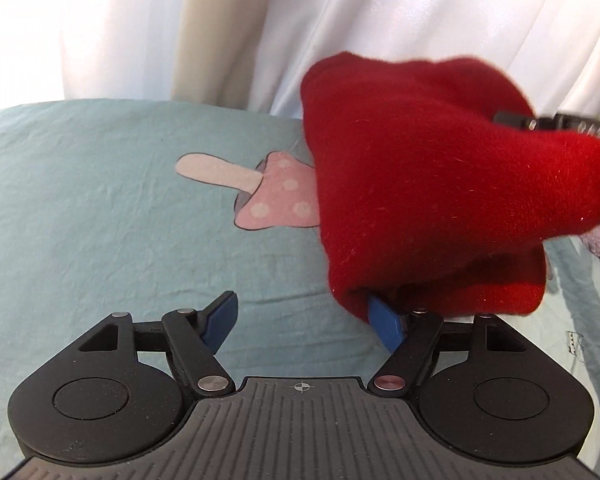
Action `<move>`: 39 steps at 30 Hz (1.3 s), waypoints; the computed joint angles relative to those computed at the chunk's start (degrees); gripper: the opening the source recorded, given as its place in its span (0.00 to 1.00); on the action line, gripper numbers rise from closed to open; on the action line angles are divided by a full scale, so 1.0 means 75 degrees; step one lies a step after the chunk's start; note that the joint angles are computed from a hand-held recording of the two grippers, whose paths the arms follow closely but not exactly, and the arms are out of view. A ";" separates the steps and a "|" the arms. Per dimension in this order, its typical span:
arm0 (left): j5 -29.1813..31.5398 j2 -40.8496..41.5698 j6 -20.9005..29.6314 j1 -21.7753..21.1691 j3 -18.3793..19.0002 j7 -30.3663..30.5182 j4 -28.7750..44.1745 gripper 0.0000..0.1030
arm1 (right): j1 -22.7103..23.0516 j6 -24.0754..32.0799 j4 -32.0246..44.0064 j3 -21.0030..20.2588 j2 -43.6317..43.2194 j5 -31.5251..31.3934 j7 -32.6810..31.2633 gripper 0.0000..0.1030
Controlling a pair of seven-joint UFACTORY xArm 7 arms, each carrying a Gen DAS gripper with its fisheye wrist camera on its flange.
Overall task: Fold small clothes
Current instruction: 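Fold the lifted end over with the left gripper while the right gripper holds the bundle, then open the right gripper and lift it off the folded bundle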
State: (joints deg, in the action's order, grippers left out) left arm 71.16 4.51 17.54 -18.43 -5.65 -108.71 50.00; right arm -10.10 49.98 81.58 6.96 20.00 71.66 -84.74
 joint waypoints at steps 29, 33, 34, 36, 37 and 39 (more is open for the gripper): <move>0.0485 -0.0450 -0.0319 0.0274 -0.0297 0.0022 0.0183 0.82 | -0.1066 -0.1561 0.1326 0.1626 0.1521 -0.0309 0.0049 0.43; 0.0272 -0.0394 -0.0461 0.0268 -0.0198 0.0033 0.0147 0.82 | 0.0041 -0.3074 0.0771 0.0455 0.1122 -0.1052 0.0812 0.49; 0.0320 -0.0398 -0.0460 0.0269 -0.0186 -0.0002 0.0144 0.82 | -0.0284 -0.2764 0.0520 0.0615 0.0865 -0.0773 0.0793 0.49; 0.0138 -0.0350 -0.0446 0.0268 -0.0180 0.0159 0.0186 0.82 | -0.1108 -0.1351 0.0123 0.0939 0.0426 -0.0443 0.0928 0.49; 0.0127 -0.0331 -0.0440 0.0256 -0.0177 0.0171 0.0217 0.82 | -0.1161 -0.0720 -0.0002 0.0773 0.0277 -0.0382 0.1108 0.49; 0.0048 -0.0296 -0.0433 0.0219 -0.0179 0.0285 0.0272 0.82 | -0.1060 0.0173 0.0012 0.0463 0.0261 -0.0918 0.2057 0.49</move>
State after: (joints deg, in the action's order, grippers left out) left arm 71.53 2.29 14.29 -16.79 -6.99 -106.57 52.04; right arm -18.04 51.28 81.67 10.43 21.96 64.78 -69.32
